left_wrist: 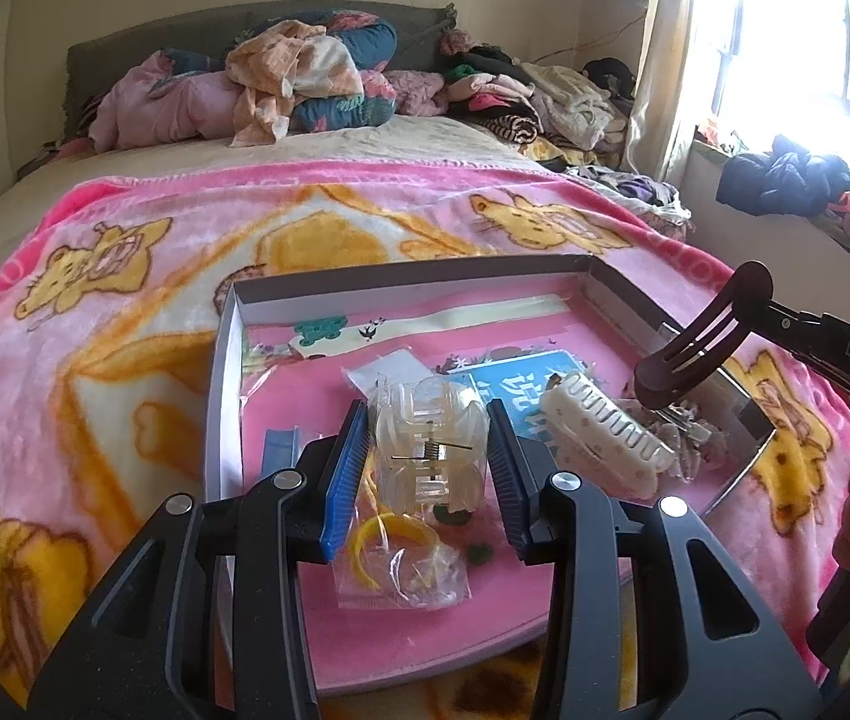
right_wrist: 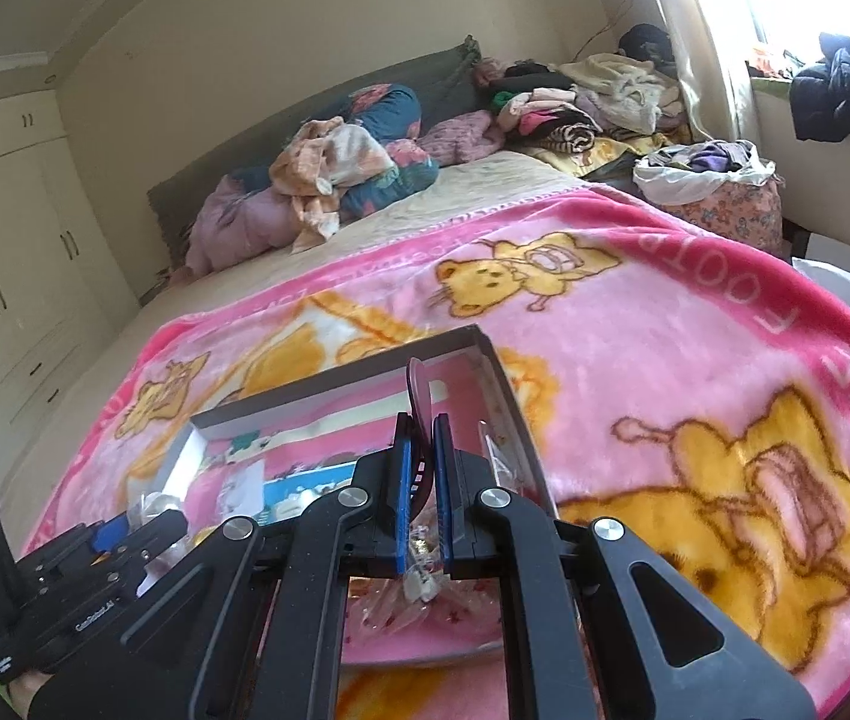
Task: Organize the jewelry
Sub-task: 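Carry the claw clip with the left tool into the box while the right tool carries the purple clip there, then open both tools and withdraw them from the box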
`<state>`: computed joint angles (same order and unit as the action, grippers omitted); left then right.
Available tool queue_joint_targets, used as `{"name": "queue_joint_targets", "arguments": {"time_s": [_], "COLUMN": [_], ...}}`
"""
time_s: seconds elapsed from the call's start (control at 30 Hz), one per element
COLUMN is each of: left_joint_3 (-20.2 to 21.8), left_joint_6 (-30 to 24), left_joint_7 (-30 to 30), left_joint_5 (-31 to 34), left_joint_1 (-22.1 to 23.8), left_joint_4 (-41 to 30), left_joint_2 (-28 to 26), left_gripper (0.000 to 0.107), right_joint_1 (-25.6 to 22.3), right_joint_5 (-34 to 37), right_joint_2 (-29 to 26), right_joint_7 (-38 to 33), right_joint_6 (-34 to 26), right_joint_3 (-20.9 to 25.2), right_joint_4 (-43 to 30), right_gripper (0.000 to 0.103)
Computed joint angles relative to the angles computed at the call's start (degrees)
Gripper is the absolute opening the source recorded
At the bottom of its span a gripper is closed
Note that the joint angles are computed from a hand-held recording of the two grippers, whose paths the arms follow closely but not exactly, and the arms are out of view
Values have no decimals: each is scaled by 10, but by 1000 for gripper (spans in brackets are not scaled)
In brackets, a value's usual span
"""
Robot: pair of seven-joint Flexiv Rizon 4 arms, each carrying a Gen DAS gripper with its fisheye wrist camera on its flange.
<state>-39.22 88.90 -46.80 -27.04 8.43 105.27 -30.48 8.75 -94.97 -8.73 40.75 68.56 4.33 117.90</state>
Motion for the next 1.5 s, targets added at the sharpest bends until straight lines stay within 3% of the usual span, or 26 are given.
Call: {"name": "queue_joint_targets", "arguments": {"time_s": [0.33, 0.6, 0.77, 0.83, 0.9, 0.97, 1.1, 1.2, 1.37, 1.5], "left_joint_3": [50, 55, 52, 51, 48, 48, 20, -3, -38, -89], "left_joint_6": [-11, -10, -6, -5, -2, -2, 7, 17, 32, 47], "left_joint_7": [-14, -10, -4, -3, -4, -5, 0, 0, -12, -27], "left_joint_5": [5, 0, 0, 1, 0, 1, -2, -1, 14, 35], "left_joint_1": [-40, -45, -40, -38, -36, -36, -10, 10, 42, 91], "left_joint_4": [-15, -15, -13, -11, -6, -6, 14, 31, 58, 86], "left_joint_2": [-3, -3, -3, -1, 1, 1, 12, 21, 36, 46], "left_gripper": [31, 31, 33, 37, 39, 42, 49, 55, 64, 73], "right_joint_1": [-8, -18, -9, -6, -4, 5, 21, 24, 26, 33], "right_joint_5": [-2, -18, 4, 6, 1, 20, 55, 43, 42, 54], "right_joint_2": [-6, -13, -18, -17, -14, -6, 8, 22, 51, 75], "right_joint_7": [22, 40, 6, -6, -6, -33, -78, -64, -64, -88], "right_joint_6": [45, 100, 110, 113, 117, 100, 74, 68, 43, 10], "right_joint_3": [2, 6, 10, 10, 10, 15, 19, 19, 27, 39], "right_joint_4": [20, 22, 23, 22, 21, 26, 39, 49, 72, 88], "right_gripper": [8, 11, 12, 17, 37, 51, 59, 69, 77, 81]}}
